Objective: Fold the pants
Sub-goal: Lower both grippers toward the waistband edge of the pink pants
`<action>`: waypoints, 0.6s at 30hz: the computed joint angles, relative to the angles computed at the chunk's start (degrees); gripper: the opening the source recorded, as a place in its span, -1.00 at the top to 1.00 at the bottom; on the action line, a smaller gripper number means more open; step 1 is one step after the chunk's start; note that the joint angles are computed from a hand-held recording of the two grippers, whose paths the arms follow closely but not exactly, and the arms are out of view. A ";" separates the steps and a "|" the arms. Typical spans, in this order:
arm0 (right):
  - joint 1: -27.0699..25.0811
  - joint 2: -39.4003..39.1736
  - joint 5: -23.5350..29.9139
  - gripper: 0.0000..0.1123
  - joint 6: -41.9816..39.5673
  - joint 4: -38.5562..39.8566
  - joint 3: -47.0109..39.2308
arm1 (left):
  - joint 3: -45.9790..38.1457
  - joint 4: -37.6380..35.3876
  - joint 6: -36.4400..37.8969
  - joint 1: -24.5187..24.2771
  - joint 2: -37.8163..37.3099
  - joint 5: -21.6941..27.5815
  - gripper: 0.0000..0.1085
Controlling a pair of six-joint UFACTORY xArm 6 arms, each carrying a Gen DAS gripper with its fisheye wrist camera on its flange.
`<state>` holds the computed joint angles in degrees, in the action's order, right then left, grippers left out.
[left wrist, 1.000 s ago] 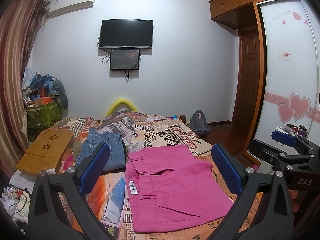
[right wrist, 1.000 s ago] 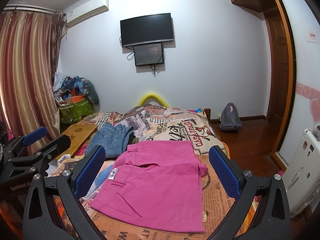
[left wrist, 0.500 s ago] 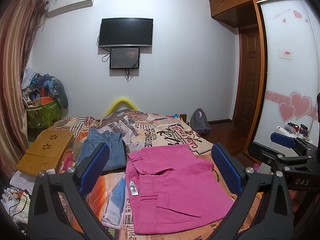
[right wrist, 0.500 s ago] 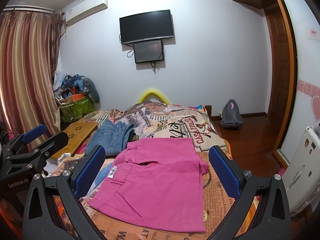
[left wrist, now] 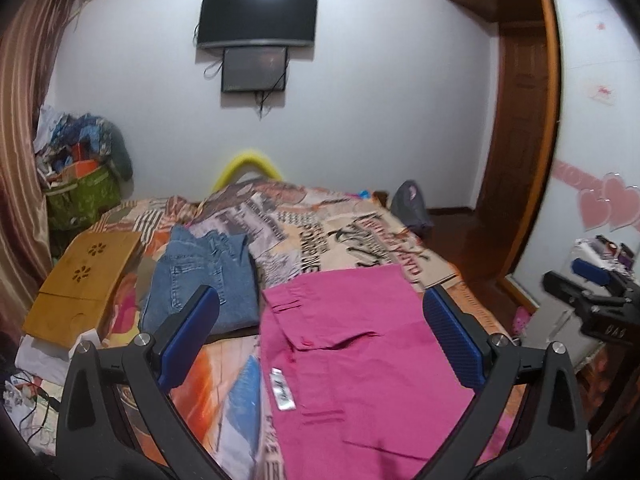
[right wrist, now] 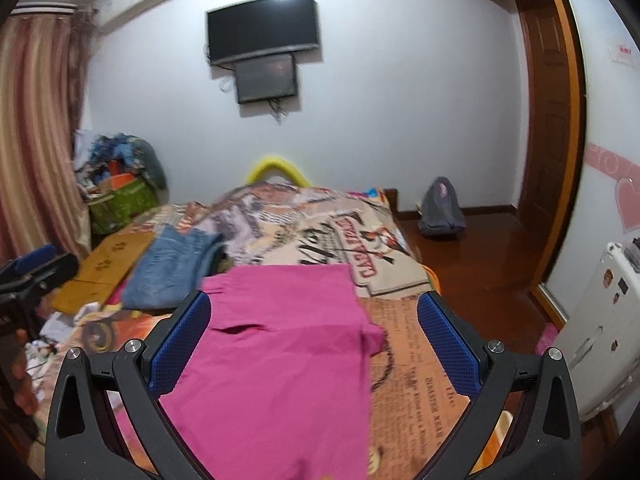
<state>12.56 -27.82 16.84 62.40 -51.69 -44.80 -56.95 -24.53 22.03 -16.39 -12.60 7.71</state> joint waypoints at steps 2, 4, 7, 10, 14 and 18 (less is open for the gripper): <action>-2.11 2.67 -0.82 -0.83 -2.55 2.18 -1.32 | -4.31 3.12 -2.62 1.42 5.15 1.44 -0.90; -3.17 4.90 -1.01 -0.83 -4.34 3.62 -2.73 | -8.34 5.80 -4.40 2.56 9.73 2.51 -0.90; -5.24 9.41 -3.13 -0.83 -10.11 8.01 -5.32 | -15.06 12.89 -9.49 4.16 17.03 4.52 -0.90; -7.06 13.74 -4.41 -0.83 -14.31 12.05 -7.86 | -22.03 17.69 -12.60 5.35 24.16 6.23 -0.90; -8.72 20.04 -4.24 -0.83 -18.38 14.46 -12.62 | -34.53 16.55 -11.34 6.63 35.06 12.43 -0.90; -9.57 25.88 -3.95 -0.83 -22.86 15.60 -17.22 | -46.79 16.27 -11.51 7.32 45.23 19.34 -0.70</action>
<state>2.98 -1.94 12.90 39.54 -36.09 -62.02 -103.74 -8.26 10.52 -9.07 32.63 27.05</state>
